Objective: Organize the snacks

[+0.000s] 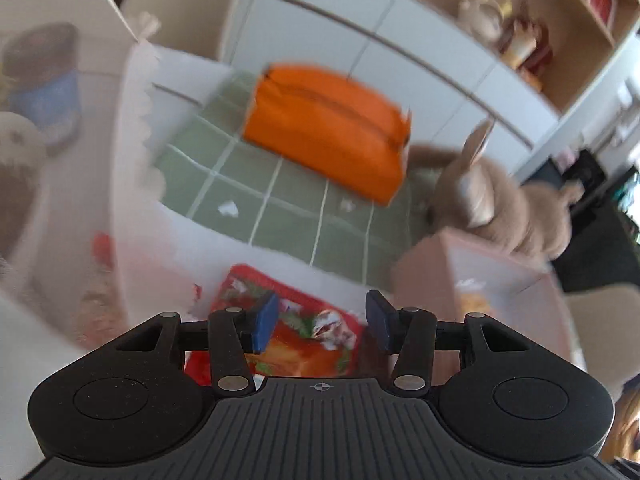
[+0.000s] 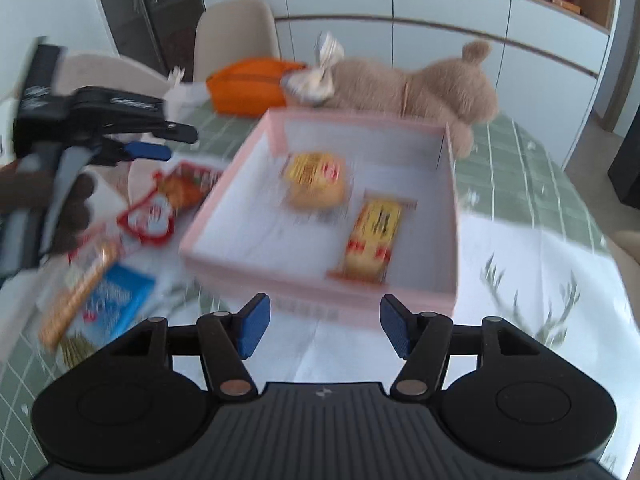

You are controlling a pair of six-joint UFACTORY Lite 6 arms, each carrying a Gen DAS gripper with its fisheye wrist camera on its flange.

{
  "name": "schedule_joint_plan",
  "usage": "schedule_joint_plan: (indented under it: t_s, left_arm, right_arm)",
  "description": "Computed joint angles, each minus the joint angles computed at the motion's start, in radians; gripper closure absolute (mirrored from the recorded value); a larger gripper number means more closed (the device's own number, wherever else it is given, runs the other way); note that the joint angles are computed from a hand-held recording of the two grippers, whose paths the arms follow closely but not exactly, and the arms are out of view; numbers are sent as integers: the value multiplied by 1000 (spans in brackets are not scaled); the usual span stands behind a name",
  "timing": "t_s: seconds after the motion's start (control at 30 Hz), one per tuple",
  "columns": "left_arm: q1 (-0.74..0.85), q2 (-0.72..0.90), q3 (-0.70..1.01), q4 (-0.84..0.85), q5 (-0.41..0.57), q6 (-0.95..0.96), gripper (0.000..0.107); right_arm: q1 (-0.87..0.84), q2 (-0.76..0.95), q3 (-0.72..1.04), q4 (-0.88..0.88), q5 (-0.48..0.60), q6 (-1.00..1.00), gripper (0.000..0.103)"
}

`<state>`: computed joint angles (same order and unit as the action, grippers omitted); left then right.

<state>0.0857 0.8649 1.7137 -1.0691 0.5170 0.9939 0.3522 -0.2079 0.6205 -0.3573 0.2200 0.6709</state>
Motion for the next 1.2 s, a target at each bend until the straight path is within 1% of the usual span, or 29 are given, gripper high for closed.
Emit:
schedule_joint_plan:
  t_s: [0.07, 0.13, 0.2, 0.23, 0.27, 0.3, 0.37, 0.43, 0.5, 0.63, 0.7, 0.73, 0.8, 0.87, 0.9, 1.0, 1.1, 1.2]
  left_arm:
    - [-47, 37, 10, -59, -51, 109, 54]
    - [-104, 48, 3, -112, -147, 230, 54]
    - [-142, 67, 20, -79, -214, 281, 54]
    - [-155, 70, 19, -65, -245, 308, 65]
    - [-170, 68, 14, -22, -265, 303, 66]
    - [-173, 50, -11, -14, -267, 340, 66]
    - [-156, -13, -104, -85, -226, 498, 74]
    - [-123, -93, -230, -170, -174, 637, 79]
    - [-98, -201, -386, -223, -148, 736, 80]
    - [-59, -413, -669, -254, -110, 805, 80]
    - [-31, -500, -776, -237, -72, 776, 80]
    - [-10, -534, -817, -208, -43, 732, 80]
    - [51, -569, -847, -117, 46, 623, 80]
    - [105, -583, -860, -57, 110, 540, 79]
    - [124, -598, -870, -45, 117, 527, 79]
    - [173, -669, -898, -11, 95, 507, 79]
    - [256, -706, -903, -7, 106, 542, 78]
    - [340, -702, -888, 14, 134, 556, 78]
  right_arm:
    - [48, 5, -29, -118, 15, 162, 42]
    - [97, 14, -53, -173, 33, 260, 42]
    - [150, 20, -73, -228, 65, 349, 42]
    - [170, 15, -86, -243, 80, 376, 42]
    - [186, 18, -96, -255, 86, 403, 42]
    - [195, 20, -100, -253, 91, 415, 42]
    - [215, 21, -113, -277, 100, 470, 42]
    - [239, 19, -128, -323, 104, 543, 42]
    - [270, 13, -136, -339, 105, 577, 42]
    - [335, -25, -154, -344, 118, 595, 42]
    - [363, -40, -158, -367, 123, 636, 42]
    - [373, -46, -156, -372, 127, 652, 42]
    - [393, -47, -144, -385, 131, 691, 42]
    - [420, -19, -109, -423, 134, 742, 42]
    - [432, 8, -84, -453, 132, 776, 42]
    - [457, 119, 14, -534, 121, 884, 41]
    - [476, 239, 113, -610, 110, 1012, 41]
    - [509, 387, 241, -673, 157, 1097, 41]
